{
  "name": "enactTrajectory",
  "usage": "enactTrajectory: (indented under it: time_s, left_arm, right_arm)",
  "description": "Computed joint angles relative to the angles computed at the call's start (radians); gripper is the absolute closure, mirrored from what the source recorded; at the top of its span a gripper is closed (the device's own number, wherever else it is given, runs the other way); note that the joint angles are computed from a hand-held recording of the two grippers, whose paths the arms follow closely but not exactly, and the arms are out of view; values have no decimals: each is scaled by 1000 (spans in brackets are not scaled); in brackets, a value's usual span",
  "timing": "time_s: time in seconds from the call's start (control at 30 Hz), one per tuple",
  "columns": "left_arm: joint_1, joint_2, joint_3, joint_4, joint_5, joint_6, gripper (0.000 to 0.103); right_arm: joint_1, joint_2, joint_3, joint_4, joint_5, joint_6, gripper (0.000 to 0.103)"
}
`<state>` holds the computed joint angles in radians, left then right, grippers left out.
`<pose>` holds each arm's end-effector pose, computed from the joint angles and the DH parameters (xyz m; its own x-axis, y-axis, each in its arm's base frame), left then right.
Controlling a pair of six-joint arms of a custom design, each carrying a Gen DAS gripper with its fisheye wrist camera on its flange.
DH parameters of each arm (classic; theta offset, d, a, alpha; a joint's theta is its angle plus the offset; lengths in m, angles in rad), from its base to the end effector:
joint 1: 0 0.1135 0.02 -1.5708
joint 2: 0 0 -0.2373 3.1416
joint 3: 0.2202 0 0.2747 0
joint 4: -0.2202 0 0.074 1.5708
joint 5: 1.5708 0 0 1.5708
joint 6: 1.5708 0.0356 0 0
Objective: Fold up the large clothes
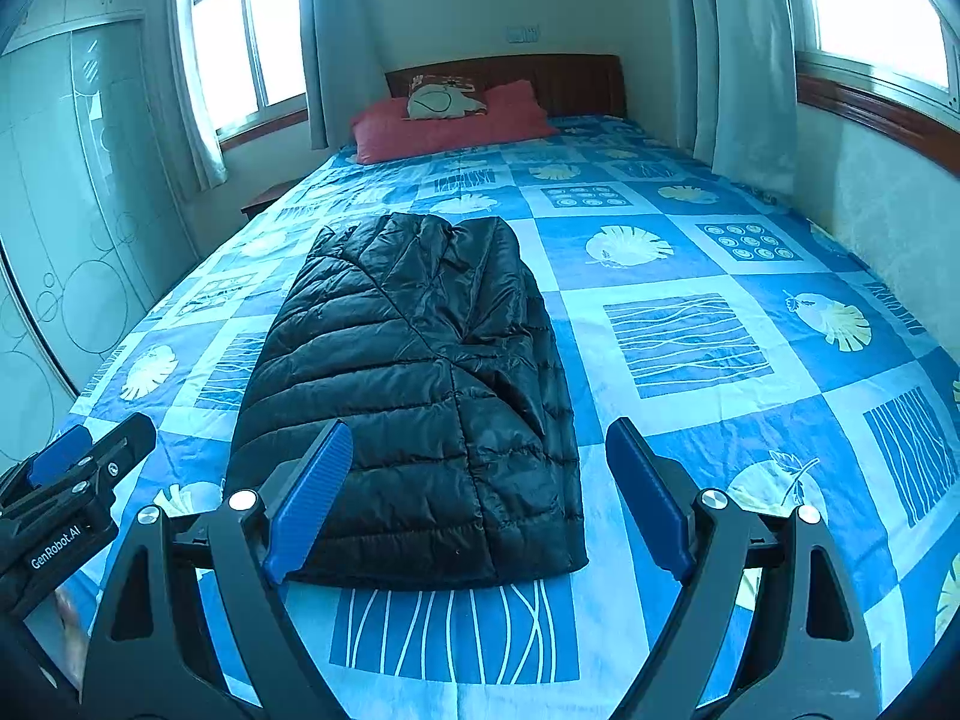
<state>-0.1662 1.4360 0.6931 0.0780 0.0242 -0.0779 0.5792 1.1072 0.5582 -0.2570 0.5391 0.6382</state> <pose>0.3079 -0.0525 0.1439 -0.6210 0.0253 -0.7834 0.1363 0.9877 -0.0761 0.2161 0.1195 0.1616 -0.5876 0.2266 -0.7768 0.2214 0.9684 0.1150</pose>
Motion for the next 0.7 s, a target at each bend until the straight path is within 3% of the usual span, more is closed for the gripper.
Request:
enactTrajectory:
  time_s: [0.7]
  left_arm:
    - [-10,-26,-15,1,-12,5,18]
  right_arm:
    - [16,-13,5,-18,13,9,17]
